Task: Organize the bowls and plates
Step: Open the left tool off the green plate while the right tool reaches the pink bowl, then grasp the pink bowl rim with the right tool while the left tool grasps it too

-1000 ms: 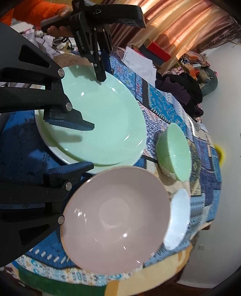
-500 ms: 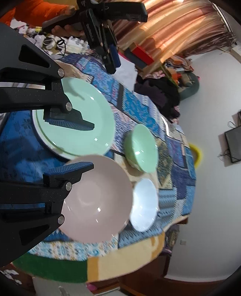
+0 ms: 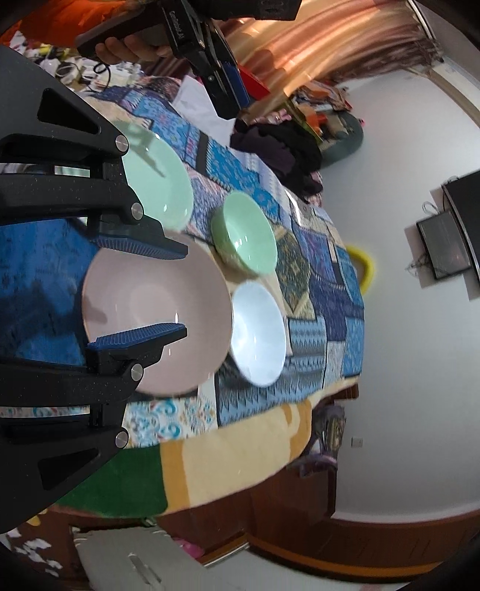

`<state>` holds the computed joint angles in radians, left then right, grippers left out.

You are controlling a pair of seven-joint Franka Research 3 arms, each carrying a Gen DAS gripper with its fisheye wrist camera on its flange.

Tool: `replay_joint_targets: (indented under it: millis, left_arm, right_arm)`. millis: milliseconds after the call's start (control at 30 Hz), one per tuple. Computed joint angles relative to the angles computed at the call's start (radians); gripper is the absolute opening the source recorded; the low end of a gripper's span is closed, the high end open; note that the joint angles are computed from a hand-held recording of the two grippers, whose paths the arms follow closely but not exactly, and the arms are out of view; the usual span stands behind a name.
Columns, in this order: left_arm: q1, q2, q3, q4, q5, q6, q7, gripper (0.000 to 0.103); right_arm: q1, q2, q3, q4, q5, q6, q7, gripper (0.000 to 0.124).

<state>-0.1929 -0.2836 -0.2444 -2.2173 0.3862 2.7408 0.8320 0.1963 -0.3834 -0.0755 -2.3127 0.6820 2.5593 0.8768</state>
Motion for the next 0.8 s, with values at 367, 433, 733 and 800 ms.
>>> replay_joint_targets:
  millis: [367,433,733,800]
  left_arm:
    - [-0.054,0.193,0.025,0.134,-0.148,-0.028,0.140,0.093]
    - [-0.055,0.226,0.022,0.157,-0.164,-0.047,0.164,0.093]
    - [-0.053,0.349,0.006,0.241,-0.291,-0.107,0.276,0.088]
    - [-0.052,0.369,0.002,0.260,-0.318,-0.125,0.297,0.080]
  right_arm:
    - [-0.044,0.072,0.000,0.023,-0.050,0.013,0.046,0.033]
    - [-0.051,0.085,0.004,0.024,-0.064,0.016,0.060,0.036]
    - [-0.071,0.132,0.004,0.034,-0.085,-0.002,0.094,0.045]
    - [-0.075,0.141,0.003,0.037,-0.084,-0.014,0.098,0.045]
